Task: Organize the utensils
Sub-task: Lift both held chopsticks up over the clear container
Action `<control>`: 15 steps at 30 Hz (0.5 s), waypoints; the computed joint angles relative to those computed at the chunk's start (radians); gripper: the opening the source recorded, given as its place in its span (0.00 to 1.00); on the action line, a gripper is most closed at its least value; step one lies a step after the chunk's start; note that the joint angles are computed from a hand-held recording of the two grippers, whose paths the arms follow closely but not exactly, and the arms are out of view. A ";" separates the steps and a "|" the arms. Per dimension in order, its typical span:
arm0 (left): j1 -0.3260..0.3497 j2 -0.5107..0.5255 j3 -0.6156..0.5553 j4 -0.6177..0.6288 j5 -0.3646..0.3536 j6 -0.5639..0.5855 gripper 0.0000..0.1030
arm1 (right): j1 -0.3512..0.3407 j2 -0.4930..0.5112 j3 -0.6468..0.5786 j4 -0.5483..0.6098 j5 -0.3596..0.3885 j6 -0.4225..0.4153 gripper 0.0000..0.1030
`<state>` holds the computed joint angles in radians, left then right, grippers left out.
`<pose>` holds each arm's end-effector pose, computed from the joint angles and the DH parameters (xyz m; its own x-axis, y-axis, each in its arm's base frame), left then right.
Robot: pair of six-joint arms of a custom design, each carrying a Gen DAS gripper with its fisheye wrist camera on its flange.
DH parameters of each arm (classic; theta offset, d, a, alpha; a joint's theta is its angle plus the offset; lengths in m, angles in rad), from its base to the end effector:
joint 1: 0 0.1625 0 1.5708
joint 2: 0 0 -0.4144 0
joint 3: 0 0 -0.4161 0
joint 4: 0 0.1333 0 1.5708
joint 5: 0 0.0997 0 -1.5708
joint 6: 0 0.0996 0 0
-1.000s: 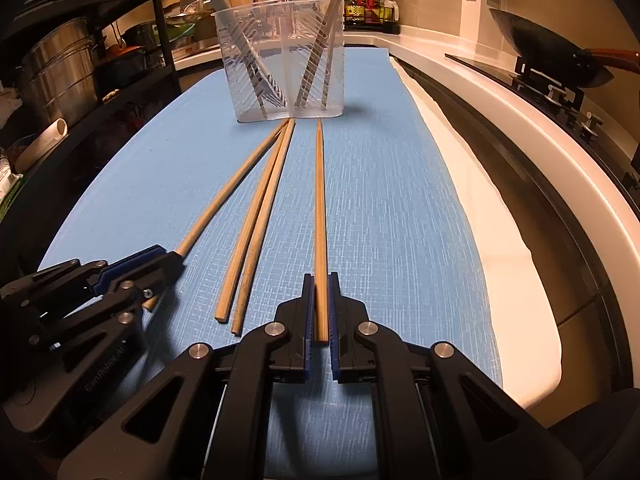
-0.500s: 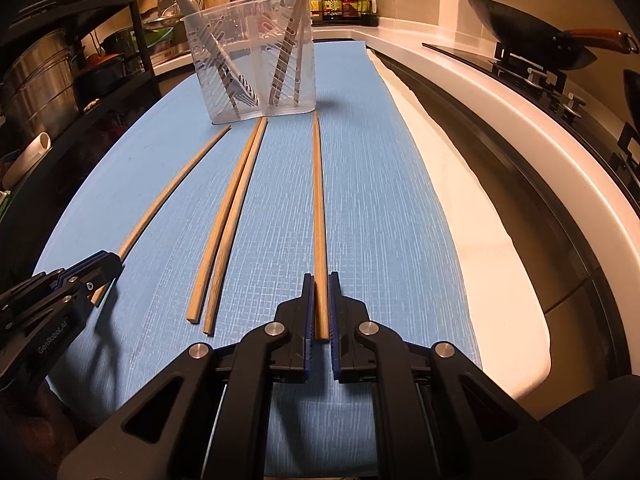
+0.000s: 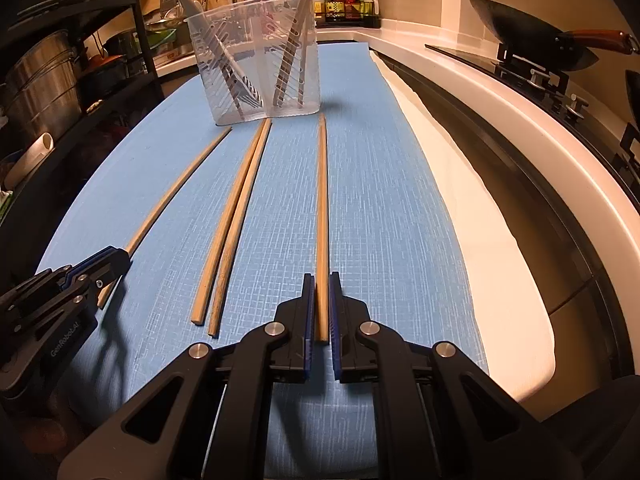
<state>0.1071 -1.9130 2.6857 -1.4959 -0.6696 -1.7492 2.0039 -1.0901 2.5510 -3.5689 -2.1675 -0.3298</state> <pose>-0.1549 -0.2293 0.1467 -0.7395 -0.1903 -0.6457 0.3931 0.6566 -0.6437 0.2234 -0.2989 0.0966 -0.7078 -0.3341 0.6225 -0.6234 0.7099 -0.3278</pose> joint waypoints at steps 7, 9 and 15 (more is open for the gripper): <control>-0.009 0.026 -0.004 0.024 0.011 -0.009 0.09 | -0.002 0.016 -0.003 -0.026 0.017 -0.015 0.07; -0.013 0.018 -0.009 0.050 0.005 -0.033 0.07 | -0.003 0.016 -0.002 -0.025 0.023 -0.016 0.07; -0.022 0.001 -0.009 0.068 -0.016 -0.064 0.07 | -0.003 0.017 -0.002 -0.026 0.027 -0.018 0.07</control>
<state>0.0852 -1.9124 2.6763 -1.4280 -0.6861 -1.8129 2.0006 -1.0733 2.5492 -3.5949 -2.1407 -0.3476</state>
